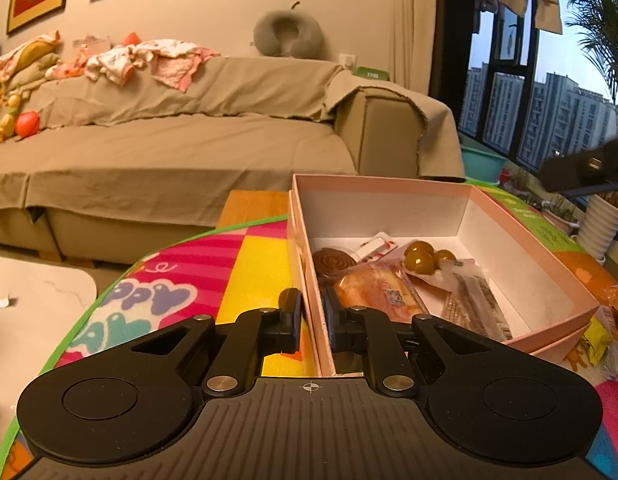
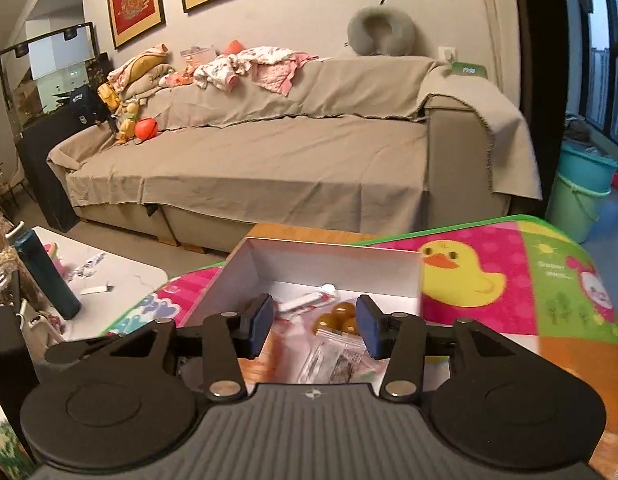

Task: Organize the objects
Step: 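Drop the brown snack bag into the pink box with the right gripper, then grasp the yellow wrapped bar with the right gripper and lift it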

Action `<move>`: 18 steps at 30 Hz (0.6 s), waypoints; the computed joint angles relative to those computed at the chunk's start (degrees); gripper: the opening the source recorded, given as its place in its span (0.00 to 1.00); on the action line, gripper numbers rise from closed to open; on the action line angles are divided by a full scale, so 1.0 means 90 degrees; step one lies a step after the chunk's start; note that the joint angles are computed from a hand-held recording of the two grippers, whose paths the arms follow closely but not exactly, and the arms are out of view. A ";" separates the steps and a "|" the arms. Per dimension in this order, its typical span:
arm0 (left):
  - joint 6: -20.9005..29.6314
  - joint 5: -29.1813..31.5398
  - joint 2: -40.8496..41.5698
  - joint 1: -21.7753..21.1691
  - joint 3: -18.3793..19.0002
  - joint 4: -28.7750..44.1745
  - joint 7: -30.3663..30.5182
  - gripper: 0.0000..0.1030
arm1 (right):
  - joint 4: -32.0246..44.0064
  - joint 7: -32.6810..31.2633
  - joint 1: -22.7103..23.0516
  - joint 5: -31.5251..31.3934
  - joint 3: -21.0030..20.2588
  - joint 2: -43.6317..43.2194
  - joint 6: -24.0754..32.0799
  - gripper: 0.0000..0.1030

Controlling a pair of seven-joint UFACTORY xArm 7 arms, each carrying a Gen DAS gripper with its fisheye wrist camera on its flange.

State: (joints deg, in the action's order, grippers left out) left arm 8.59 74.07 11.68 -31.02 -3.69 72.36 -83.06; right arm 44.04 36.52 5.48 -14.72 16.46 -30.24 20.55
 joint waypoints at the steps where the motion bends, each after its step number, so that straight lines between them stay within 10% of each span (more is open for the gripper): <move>1: 0.0004 0.0007 -0.0005 -0.0002 0.0002 -0.0006 -0.0006 0.14 | -0.0088 0.0006 -0.0024 -0.0018 -0.0025 -0.0132 0.0041 0.44; 5: 0.0027 0.0062 0.0003 -0.0021 0.0000 0.0008 -0.0117 0.14 | -0.0714 0.0019 -0.0251 -0.0104 -0.0132 -0.0929 0.0150 0.58; 18: 0.0134 0.0129 0.0012 -0.0034 -0.0032 0.0025 -0.0187 0.14 | -0.2168 -0.0430 -0.0375 0.0126 -0.0220 -0.1820 0.0618 0.56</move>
